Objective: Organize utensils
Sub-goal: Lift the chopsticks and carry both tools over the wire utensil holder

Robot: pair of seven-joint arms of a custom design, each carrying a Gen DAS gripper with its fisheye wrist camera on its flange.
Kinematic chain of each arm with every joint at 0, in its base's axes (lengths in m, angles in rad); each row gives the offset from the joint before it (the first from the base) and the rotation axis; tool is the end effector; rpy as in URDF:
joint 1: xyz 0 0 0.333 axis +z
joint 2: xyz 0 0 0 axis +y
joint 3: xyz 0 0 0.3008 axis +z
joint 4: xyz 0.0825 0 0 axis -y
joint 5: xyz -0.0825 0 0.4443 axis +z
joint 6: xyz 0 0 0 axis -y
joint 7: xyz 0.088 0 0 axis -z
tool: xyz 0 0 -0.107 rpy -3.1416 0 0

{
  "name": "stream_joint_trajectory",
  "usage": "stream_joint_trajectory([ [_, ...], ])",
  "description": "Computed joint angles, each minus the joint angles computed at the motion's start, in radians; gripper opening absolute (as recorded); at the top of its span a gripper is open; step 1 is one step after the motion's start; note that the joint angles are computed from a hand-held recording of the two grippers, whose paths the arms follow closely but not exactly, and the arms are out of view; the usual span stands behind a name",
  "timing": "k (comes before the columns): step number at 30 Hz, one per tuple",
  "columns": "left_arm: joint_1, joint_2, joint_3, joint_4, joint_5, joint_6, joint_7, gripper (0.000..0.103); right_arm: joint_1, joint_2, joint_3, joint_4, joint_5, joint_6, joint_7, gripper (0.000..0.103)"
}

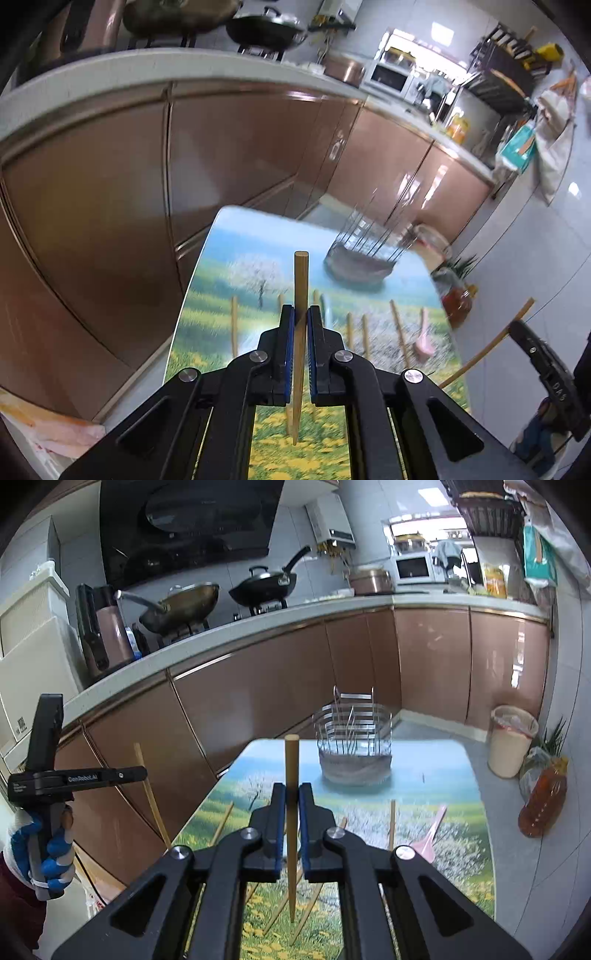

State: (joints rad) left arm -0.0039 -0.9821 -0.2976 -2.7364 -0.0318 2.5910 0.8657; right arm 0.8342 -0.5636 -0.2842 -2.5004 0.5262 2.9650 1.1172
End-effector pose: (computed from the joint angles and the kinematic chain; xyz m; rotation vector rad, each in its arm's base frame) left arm 0.3757 -0.1197 0.5477 -2.1278 1.3417 -0.9291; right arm 0.4448 0.2190 0.5444 -1.7997 1.0788 -0.3030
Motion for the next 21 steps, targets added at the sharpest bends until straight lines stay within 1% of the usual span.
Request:
stream_joint_trajectory([
  [3, 0.018, 0.028, -0.002, 0.039, 0.004, 0.043, -0.004, 0.006, 0.003, 0.018, -0.008, 0.039, 0.000, 0.010, -0.008, 0.006],
  [6, 0.046, 0.084, -0.005, 0.102, 0.008, 0.105, -0.009, 0.006, 0.012, 0.053, -0.021, 0.102, 0.004, 0.032, -0.026, 0.006],
  [9, 0.084, 0.182, -0.013, 0.186, 0.011, 0.188, -0.017, 0.006, 0.055, 0.122, -0.070, 0.201, 0.049, 0.048, -0.073, 0.006],
  [11, 0.100, 0.241, -0.015, 0.236, 0.012, 0.227, -0.018, 0.006, 0.094, 0.186, -0.110, 0.288, 0.107, 0.056, -0.129, 0.006],
  [13, 0.129, 0.329, -0.026, 0.312, 0.023, 0.275, -0.018, 0.006, 0.136, 0.252, -0.154, 0.377, 0.183, 0.059, -0.200, 0.006],
  [14, 0.154, 0.377, -0.040, 0.355, 0.037, 0.299, -0.025, 0.006, 0.149, 0.285, -0.169, 0.419, 0.222, 0.059, -0.232, 0.006],
  [15, 0.172, 0.403, -0.052, 0.384, 0.048, 0.308, -0.036, 0.006, 0.173, 0.334, -0.200, 0.482, 0.281, 0.055, -0.279, 0.006],
  [17, 0.224, 0.494, -0.087, 0.466, 0.088, 0.345, -0.067, 0.006, 0.187, 0.413, -0.228, 0.576, 0.375, 0.040, -0.348, 0.006],
  [18, 0.238, 0.515, -0.098, 0.483, 0.107, 0.356, -0.083, 0.006, 0.186, 0.460, -0.238, 0.627, 0.427, 0.035, -0.385, 0.006],
  [20, 0.315, 0.587, -0.158, 0.553, 0.186, 0.377, -0.149, 0.006, 0.168, 0.535, -0.240, 0.704, 0.515, 0.015, -0.443, 0.006],
  [21, 0.367, 0.622, -0.201, 0.586, 0.243, 0.388, -0.200, 0.006, 0.152, 0.575, -0.234, 0.742, 0.550, 0.008, -0.462, 0.006],
])
